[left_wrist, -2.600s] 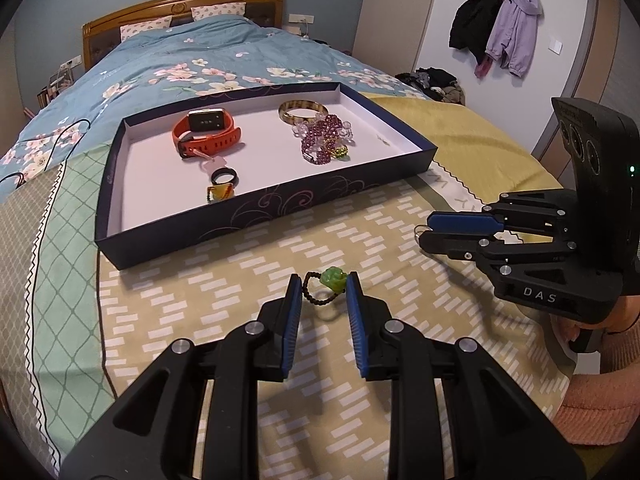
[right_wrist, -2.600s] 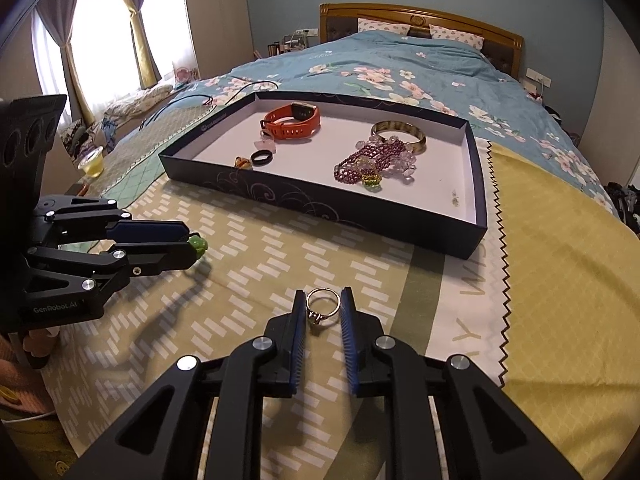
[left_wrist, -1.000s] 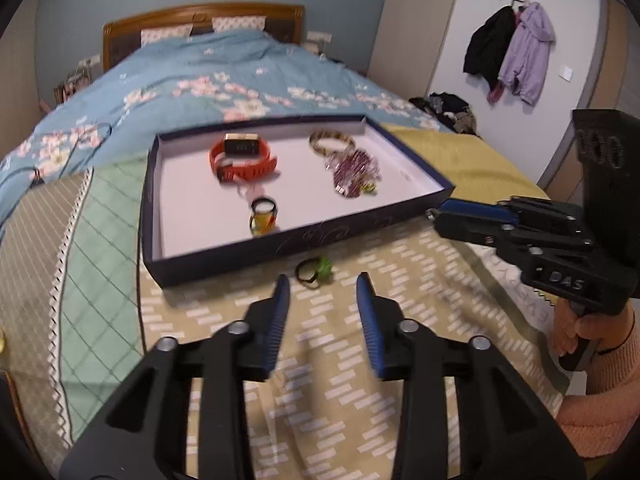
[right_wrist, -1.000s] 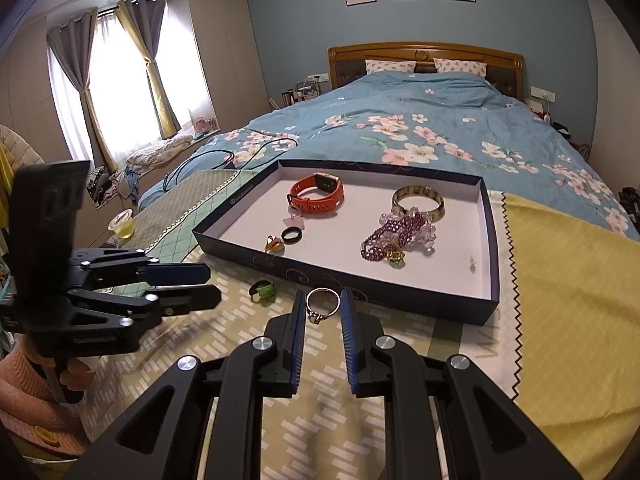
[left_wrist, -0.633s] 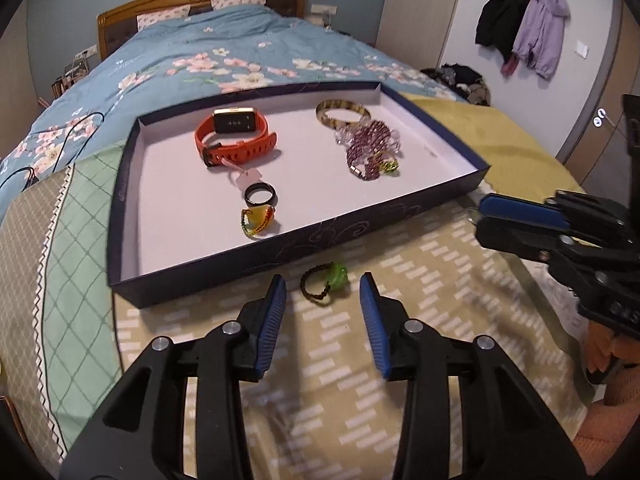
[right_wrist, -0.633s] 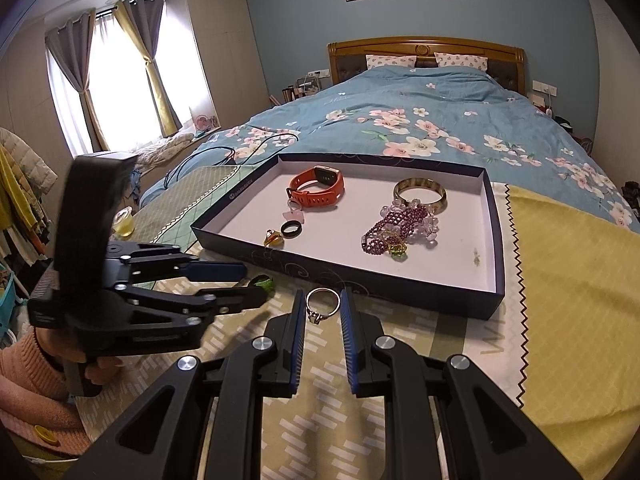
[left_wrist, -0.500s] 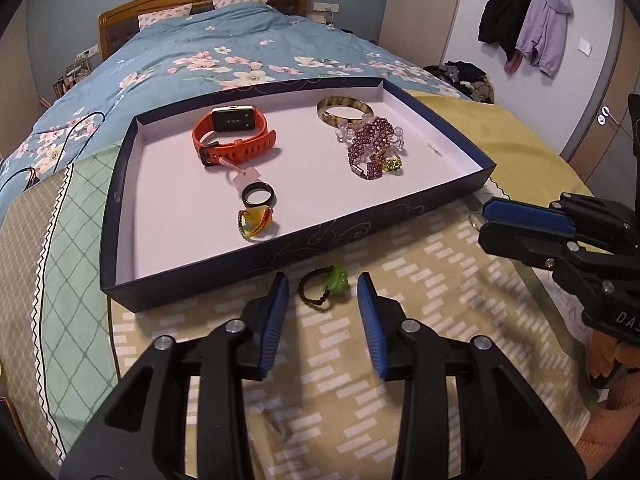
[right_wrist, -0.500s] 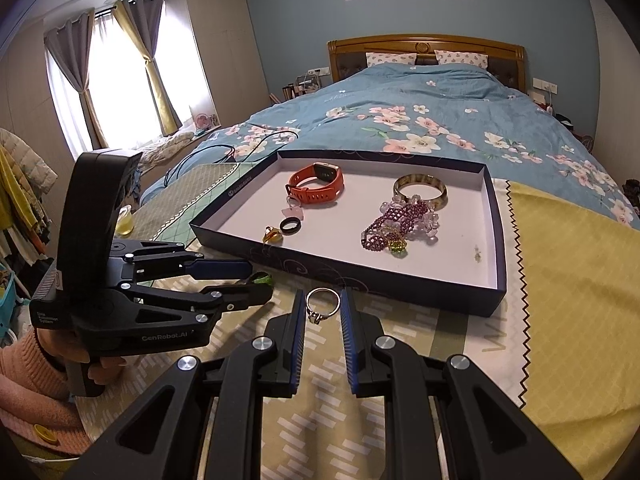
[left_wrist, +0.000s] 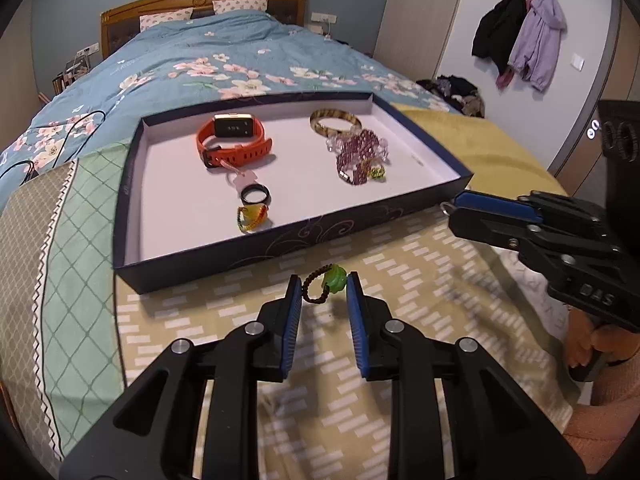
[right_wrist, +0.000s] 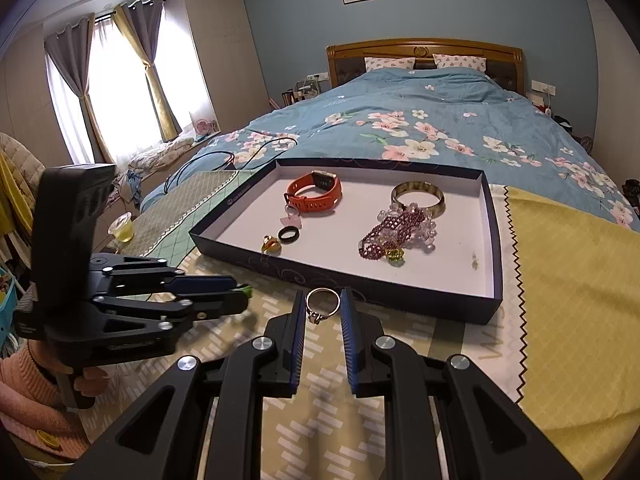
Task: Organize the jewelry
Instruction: 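Carry green-stone ring to box with left tool while right tool holds silver ring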
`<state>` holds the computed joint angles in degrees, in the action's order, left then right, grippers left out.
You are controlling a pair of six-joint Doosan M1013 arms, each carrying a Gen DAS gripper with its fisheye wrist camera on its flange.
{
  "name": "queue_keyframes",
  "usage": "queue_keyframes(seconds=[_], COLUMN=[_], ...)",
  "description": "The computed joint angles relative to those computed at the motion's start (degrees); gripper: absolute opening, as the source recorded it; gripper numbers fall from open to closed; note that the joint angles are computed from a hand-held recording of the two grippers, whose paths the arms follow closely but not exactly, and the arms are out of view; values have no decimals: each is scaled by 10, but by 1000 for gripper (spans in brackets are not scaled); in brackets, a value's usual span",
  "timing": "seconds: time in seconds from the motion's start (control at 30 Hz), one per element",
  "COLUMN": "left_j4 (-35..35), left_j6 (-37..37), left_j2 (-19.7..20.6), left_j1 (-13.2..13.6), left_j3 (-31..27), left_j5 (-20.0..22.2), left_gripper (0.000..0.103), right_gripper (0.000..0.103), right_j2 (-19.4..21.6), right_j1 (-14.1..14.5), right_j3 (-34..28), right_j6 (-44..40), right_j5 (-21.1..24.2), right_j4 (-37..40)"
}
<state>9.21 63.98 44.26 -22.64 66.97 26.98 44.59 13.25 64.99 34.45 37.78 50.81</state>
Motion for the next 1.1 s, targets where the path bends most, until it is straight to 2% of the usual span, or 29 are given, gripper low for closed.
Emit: queue_keyframes(seconds=[0.33, 0.67, 1.1], left_j4=[71, 132, 172], left_j6=[-76, -131, -177], left_j2=[-32, -41, -48], left_j1=[-4, -9, -8], left_j3=[40, 48, 55], left_j5=[-50, -58, -69], left_gripper=[23, 23, 23], right_gripper=[15, 15, 16], right_j2=[-3, -4, 4], right_j1=[1, 1, 1], right_j3=[0, 0, -17], right_j6=[-16, -33, -19], right_j5=[-8, -12, -13], right_j4=[21, 40, 36])
